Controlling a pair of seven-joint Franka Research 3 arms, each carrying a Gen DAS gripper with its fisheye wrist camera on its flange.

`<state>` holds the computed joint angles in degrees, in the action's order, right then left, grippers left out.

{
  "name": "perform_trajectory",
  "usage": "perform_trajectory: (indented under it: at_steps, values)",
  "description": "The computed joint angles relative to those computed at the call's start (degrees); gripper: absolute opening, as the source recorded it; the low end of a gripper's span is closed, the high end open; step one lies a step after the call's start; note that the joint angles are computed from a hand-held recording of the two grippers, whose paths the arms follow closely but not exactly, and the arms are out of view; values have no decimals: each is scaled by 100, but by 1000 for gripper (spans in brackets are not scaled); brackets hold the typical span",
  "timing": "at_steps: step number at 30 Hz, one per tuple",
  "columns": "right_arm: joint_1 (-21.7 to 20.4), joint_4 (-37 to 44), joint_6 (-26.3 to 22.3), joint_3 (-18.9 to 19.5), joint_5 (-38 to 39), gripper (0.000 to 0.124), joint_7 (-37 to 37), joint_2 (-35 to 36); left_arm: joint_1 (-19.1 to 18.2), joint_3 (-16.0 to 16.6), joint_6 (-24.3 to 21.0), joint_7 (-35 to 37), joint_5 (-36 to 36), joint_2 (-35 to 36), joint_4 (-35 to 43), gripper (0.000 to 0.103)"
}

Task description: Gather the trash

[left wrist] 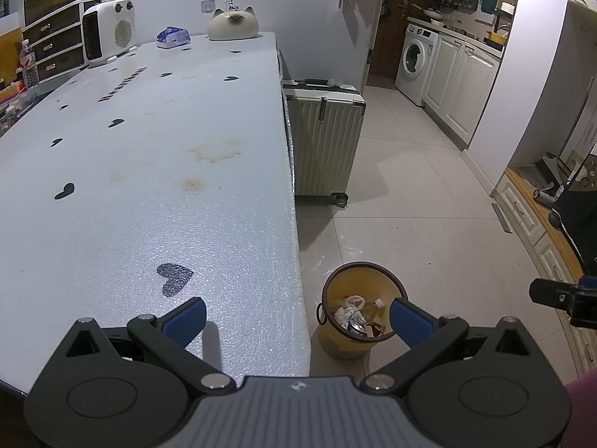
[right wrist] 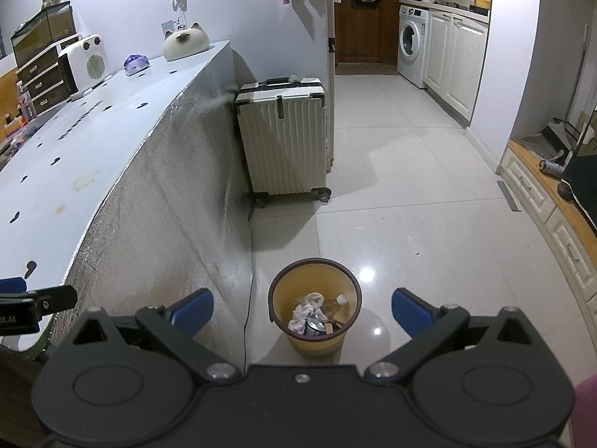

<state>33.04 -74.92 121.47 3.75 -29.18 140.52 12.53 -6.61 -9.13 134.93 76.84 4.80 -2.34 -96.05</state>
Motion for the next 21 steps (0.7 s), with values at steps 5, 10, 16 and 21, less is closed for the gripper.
perform_trajectory:
  at_steps: [5,10,16,21]
  values:
    - [-1,35,-8,1,18,103,-8,21,4,0,0,0,13,-2,9,103]
    - [0,15,2,-5,19,103,-4,7,3,0,1,0,13,-11,1,103]
    - [-2,1,13,-8,21,103,-3,-3,2,-1,8,-6,17,-12,-5,103]
    - [-11,-7,19,-1,23,103,-4,-5,-2,-4,18,-17,29,-20,-20,103]
